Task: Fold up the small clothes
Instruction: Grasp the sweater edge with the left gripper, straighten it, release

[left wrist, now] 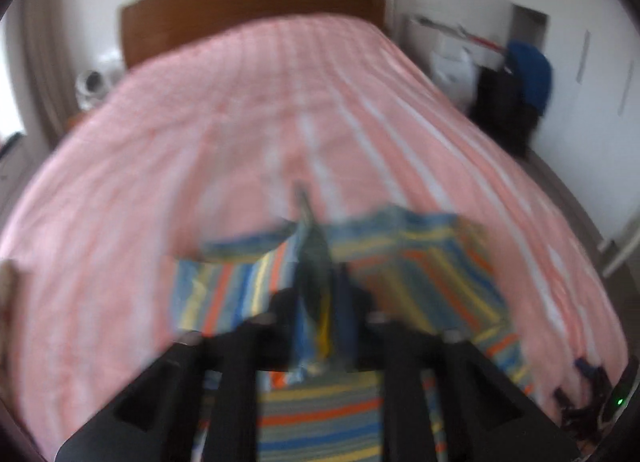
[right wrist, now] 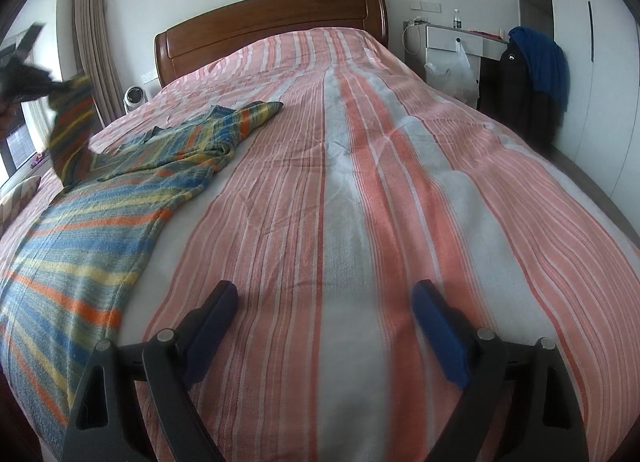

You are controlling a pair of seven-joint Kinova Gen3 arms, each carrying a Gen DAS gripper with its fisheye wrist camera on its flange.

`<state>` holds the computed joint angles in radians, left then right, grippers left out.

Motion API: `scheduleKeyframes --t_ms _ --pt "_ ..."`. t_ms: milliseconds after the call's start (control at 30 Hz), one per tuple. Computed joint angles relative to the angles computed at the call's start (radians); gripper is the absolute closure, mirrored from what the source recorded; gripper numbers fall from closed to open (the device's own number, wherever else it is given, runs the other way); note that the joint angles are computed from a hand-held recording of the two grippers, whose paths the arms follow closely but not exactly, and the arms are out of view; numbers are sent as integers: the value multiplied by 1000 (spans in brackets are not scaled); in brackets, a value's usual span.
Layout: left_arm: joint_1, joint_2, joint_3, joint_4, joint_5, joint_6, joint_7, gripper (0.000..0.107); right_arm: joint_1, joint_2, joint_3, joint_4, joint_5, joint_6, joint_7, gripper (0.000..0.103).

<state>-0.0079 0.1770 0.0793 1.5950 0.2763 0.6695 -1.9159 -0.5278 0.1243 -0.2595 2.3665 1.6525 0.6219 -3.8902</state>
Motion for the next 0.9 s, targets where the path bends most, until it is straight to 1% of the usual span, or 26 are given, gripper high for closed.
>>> scheduleKeyframes --t_ms 33,67,100,133,167,200,233,267,300,333,400,467,500,533,600,667,733,767,800,833,900 --pt "45 20 -9 11 -31 -10 41 31 0 0 0 0 0 0 -1 15" --pt "91 30 -29 40 -56 -35 80 19 1 0 0 0 1 -1 -1 15" --pt "137 32 -59 73 -64 -56 103 20 0 0 -1 1 0 1 -1 15" --pt "163 40 -82 88 -61 -61 110 20 2 -1 1 1 5 -2 -3 15" --pt "172 45 -87 111 -43 -49 101 20 3 -1 1 2 7 -3 -5 15" --pt "162 38 -81 140 -18 -33 76 21 2 -1 -1 2 9 -2 -8 15" --pt "160 22 -90 177 14 -32 35 21 3 -1 -1 2 14 -4 -11 15" --pt "142 -7 -84 223 31 -35 -6 20 5 0 0 3 19 -5 -15 14" --pt "108 -47 -60 270 40 -32 -46 20 5 0 -2 3 20 -4 -17 14" --pt "62 -94 -27 316 38 -36 -87 20 7 0 -1 3 25 -6 -20 14" --pt "-21 -186 -7 395 65 -5 -168 19 10 1 -2 4 31 -9 -24 14" --pt "-114 -279 -17 464 91 12 -250 15 9 1 -4 4 31 -7 -27 14" --pt "-160 -321 -18 497 106 -4 -290 13 10 1 -4 4 33 -8 -28 14" --pt "-207 -359 -37 531 105 -18 -322 12 9 0 -6 8 36 -6 -34 13" --pt "-296 -397 -46 572 122 -59 -369 10 9 1 -7 7 36 -6 -33 13" --pt "-388 -397 -45 620 167 -136 -418 9 9 3 -7 6 35 -4 -32 13" --pt "-481 -373 -27 661 248 -217 -488 9 7 3 -9 8 34 -1 -34 13" --pt "-510 -347 -18 676 289 -258 -507 9 7 3 -9 7 34 0 -33 13" --pt "-522 -314 -26 687 330 -291 -517 9 7 3 -9 8 34 0 -33 13" --pt "-514 -283 -48 690 370 -308 -531 9 6 4 -9 7 32 1 -32 13" --pt "-462 -225 -135 696 452 -311 -572 8 3 6 -10 4 25 7 -26 13"
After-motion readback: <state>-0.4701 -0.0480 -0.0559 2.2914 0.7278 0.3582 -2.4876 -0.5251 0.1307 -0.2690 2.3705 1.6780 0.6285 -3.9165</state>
